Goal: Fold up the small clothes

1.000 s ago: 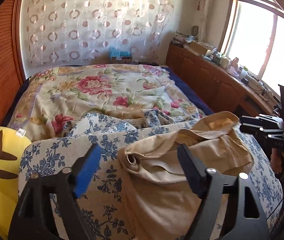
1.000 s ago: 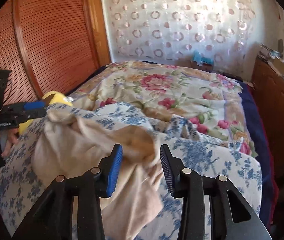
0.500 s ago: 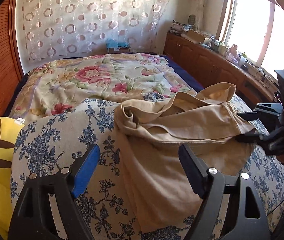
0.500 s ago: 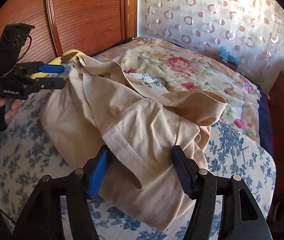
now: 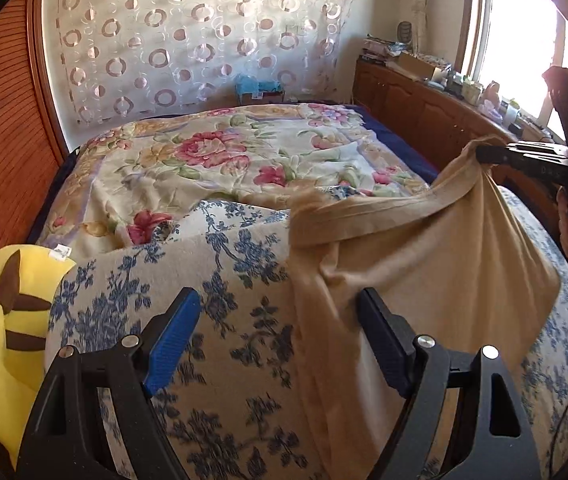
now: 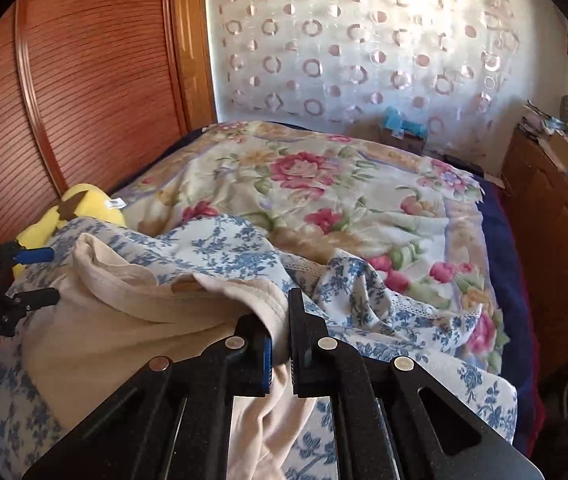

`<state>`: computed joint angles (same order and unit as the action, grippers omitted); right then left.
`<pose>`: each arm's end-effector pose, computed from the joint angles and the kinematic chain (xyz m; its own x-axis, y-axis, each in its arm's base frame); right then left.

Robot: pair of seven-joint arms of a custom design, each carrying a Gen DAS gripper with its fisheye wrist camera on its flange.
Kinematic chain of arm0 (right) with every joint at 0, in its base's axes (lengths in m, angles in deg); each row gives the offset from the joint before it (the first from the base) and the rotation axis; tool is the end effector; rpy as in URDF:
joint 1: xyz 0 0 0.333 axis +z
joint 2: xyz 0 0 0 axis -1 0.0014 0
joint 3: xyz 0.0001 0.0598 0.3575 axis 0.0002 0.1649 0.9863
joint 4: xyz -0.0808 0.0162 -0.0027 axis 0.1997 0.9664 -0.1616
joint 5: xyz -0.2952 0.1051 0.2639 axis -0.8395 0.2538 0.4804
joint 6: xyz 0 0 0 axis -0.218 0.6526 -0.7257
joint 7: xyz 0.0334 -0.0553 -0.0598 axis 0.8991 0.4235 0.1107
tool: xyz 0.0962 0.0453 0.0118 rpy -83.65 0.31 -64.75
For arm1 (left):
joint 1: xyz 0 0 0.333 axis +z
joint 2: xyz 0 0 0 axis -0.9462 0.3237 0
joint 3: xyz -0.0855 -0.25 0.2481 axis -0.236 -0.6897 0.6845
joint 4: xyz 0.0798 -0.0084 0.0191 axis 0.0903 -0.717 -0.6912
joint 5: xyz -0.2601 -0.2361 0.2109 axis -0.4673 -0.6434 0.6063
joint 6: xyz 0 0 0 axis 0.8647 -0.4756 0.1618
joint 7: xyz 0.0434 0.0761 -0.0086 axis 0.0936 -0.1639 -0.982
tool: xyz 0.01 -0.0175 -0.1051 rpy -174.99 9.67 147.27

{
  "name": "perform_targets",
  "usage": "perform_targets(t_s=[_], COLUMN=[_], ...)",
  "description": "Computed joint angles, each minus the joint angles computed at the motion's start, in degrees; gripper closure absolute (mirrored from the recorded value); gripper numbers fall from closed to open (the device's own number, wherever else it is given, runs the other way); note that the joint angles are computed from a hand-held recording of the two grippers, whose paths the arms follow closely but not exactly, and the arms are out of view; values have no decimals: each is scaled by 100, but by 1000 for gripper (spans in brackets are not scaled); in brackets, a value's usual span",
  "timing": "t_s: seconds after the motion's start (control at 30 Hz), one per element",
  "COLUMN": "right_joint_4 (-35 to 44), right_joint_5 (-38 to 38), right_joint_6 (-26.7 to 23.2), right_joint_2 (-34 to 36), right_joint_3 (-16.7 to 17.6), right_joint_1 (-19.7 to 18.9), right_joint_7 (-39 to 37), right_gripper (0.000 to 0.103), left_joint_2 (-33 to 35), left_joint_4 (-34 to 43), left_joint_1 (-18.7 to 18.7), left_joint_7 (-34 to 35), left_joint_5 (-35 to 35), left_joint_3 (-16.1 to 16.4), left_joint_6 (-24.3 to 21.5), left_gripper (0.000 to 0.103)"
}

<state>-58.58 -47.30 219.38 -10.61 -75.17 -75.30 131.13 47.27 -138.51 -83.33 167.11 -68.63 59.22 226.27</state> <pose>0.5793 0.1909 0.5894 0.3417 -0.9382 0.0558 -0.5979 -0.2628 -0.7573 0.5444 -0.2520 0.5179 -0.3408 -0.9382 0.0608 -0.6933 0.2071 -0.6902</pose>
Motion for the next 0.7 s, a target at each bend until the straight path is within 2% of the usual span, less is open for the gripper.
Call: perform_targets(t_s=[0.03,0.1,0.23,0.3,0.37,0.4,0.43,0.47,0.5,0.53,0.6,0.7], right_joint_4=[79,195,81,-77,-111,-136,-177,-159,-157,-174,-186,-229], right_joint_5=[-480,-1117,-1041,-587,-124,16,86,228,375,475,752,991], right_joint_6=[-67,-178,-134,-135,-298,-373,-429,-509,-606,-663,-735,-741], right_joint_2=[82,181,84,-81,-170,-215,-248,-250,-267,-268,-291,-338], right_joint_3=[19,20,21,6,-20,-29,-24,-50,-64,-62,-79,-84], right_joint_1=[-28,-9,35,45,68,67,64,58,58,59,65,59], right_joint_7=[464,1158,1310,876,431,298,242,91,-41,-106,-303,-451], right_gripper=[76,57,54,53,52,52,52,52,52,52,51,34], left_joint_2=[124,291,570,716,850,895,906,890,868,851,772,671], left_joint_4=[138,343,644,799,1089,1219,1244,1193,1159,1143,1062,943], left_joint_1=[4,22,15,-142,-585,-619,-454,-118,34,96,88,127], left_joint_7=[236,289,88,-661,-2072,-2432,-2552,-2325,-1919,-1778,-1717,-1476], left_joint_5=[-262,-379,-220,634,2250,2568,2485,1999,1433,1269,1365,1233], left_joint_3=[-10,-2,66,327,967,1065,963,661,510,450,446,340], left_joint_6=[-78,-218,-236,-153,-353,-472,-405,-247,-207,-234,-252,-287], left_gripper=[21,21,21,21,21,21,21,21,21,21,21,21])
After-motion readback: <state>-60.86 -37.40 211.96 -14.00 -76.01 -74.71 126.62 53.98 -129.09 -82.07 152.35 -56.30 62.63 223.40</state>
